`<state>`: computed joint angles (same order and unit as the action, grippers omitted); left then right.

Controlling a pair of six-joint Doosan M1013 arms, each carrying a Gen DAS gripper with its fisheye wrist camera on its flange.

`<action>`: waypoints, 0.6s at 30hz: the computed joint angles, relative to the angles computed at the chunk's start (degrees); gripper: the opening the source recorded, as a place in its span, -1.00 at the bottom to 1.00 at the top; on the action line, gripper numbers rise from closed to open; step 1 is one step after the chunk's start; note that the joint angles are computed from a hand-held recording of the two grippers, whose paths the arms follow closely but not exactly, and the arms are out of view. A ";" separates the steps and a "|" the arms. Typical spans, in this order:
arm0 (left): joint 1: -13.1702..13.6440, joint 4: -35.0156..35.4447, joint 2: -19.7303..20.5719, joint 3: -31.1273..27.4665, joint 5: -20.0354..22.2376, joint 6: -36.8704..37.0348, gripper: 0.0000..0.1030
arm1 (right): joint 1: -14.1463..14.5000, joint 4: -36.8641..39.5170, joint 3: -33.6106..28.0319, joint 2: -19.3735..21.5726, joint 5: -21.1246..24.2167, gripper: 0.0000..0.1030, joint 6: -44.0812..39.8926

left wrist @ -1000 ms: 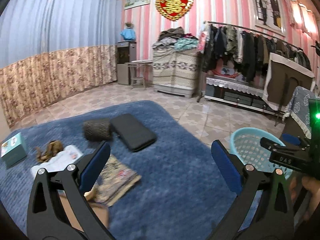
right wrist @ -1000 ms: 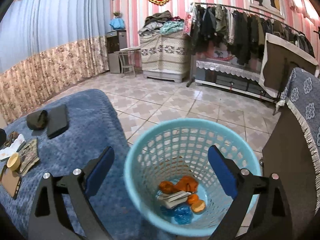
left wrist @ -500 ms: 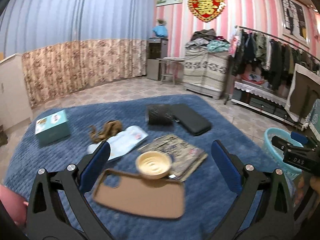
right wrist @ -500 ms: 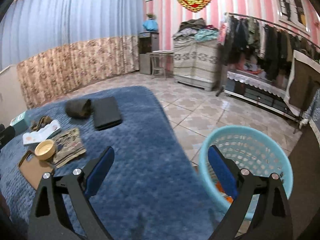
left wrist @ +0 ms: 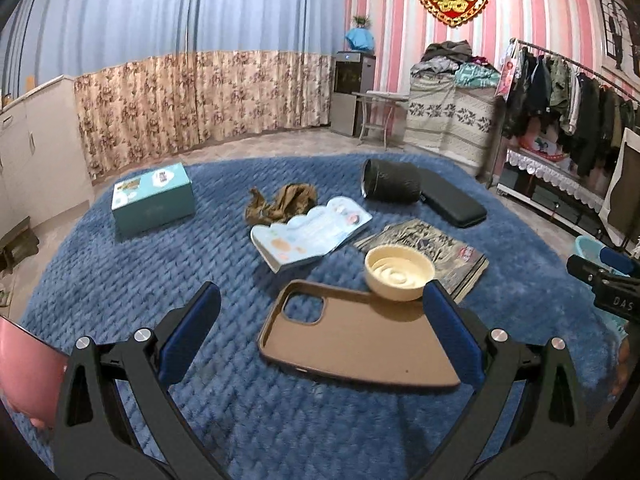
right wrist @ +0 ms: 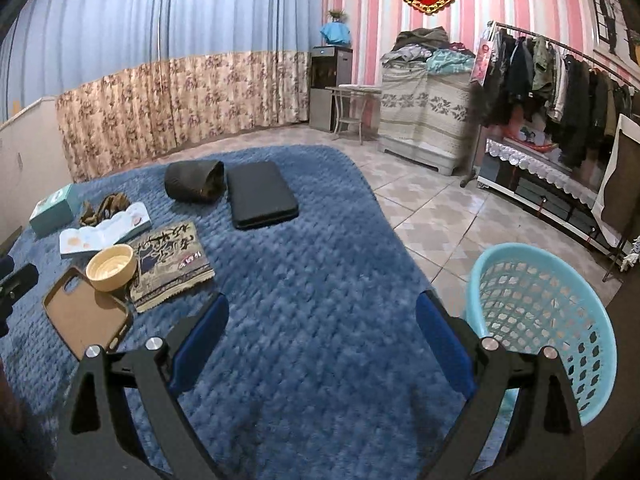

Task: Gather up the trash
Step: 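Move both empty grippers back toward the items on the bed, then grasp the cream round bowl by its rim with the left gripper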

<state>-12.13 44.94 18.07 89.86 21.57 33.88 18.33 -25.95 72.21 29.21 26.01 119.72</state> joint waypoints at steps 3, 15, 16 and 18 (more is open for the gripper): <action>0.34 -4.90 0.87 -1.07 0.32 4.51 0.89 | 0.23 0.94 -0.86 0.58 0.73 0.80 -1.48; -0.31 -24.76 6.20 -9.06 4.32 23.73 0.89 | 0.26 1.25 -2.52 1.91 3.80 0.80 -2.94; -0.36 -25.24 6.68 -9.73 4.71 23.93 0.89 | 0.21 1.57 -2.68 2.02 4.01 0.80 -3.15; -0.47 -26.60 7.74 -11.25 6.17 25.09 0.88 | 0.23 1.74 -3.08 2.37 4.56 0.80 -3.27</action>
<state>-12.60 18.34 25.80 78.61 27.75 58.97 18.57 -24.21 69.13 31.58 30.57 116.45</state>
